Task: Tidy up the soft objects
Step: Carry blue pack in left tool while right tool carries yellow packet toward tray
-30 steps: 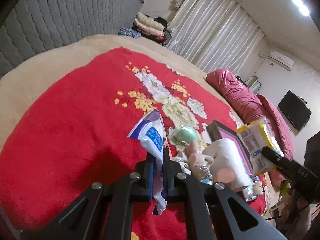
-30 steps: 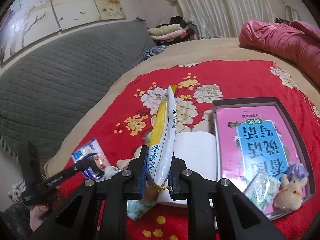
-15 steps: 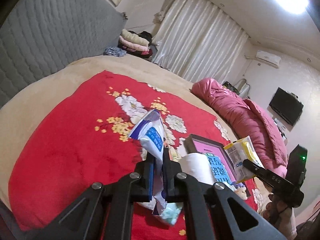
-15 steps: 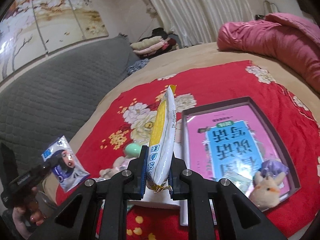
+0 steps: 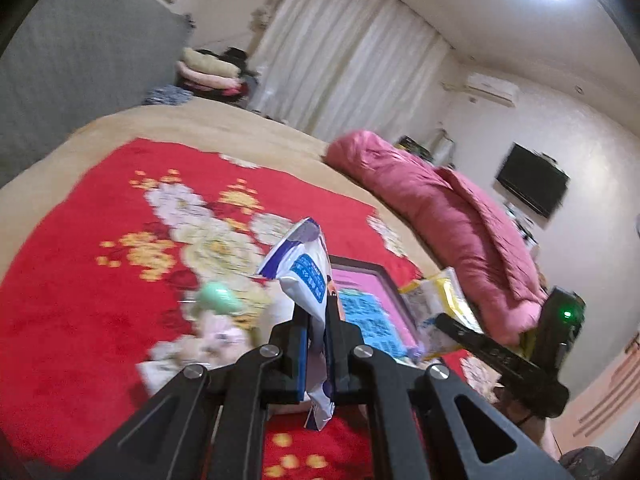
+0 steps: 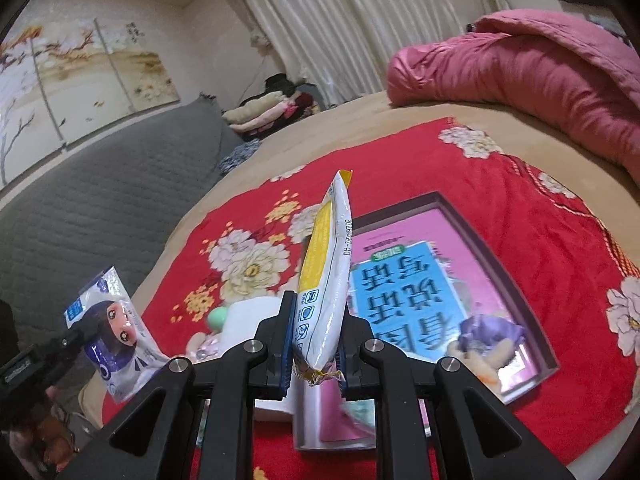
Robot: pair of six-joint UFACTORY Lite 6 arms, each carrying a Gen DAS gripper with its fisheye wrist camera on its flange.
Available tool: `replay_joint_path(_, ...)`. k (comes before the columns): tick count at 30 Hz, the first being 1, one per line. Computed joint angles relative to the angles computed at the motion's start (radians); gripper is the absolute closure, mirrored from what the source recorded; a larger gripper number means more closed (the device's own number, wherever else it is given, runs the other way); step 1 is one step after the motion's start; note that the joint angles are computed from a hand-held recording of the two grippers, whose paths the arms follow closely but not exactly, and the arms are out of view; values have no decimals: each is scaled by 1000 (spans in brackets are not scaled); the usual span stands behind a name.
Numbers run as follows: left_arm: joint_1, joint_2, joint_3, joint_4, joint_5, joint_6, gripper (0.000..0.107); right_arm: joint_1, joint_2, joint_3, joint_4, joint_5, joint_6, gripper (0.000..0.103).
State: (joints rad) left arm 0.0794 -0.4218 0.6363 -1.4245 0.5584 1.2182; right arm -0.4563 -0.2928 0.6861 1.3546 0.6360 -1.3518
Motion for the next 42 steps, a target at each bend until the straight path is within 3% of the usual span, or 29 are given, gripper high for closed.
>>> replay_joint_path(5, -245, 108, 85, -32, -147, -13, 100, -78, 31, 1, 13, 18, -40, 86)
replay_joint_path(11, -422, 265, 188, -47, -277, -14, 100, -147, 81, 10, 27, 52, -83, 86)
replay_joint_path(14, -483, 352, 253, 34, -331, -99, 100, -163, 96, 10, 33, 54, -103, 86)
replay_joint_path(22, -584, 535, 402, 348, -396, -425, 100, -161, 130, 14, 55, 18, -175, 86)
replay_joint_path(28, -631, 678, 505, 736, -422, -806, 100, -165, 207, 54, 61, 30, -187, 86)
replay_joint_path(37, -646, 802, 608, 1015, -412, -1070, 100, -136, 340, 119, 47, 44, -179, 86)
replay_joint_path(42, -630, 862, 664, 1052, -380, -1117, 100, -127, 397, 137, 68, 40, -198, 86)
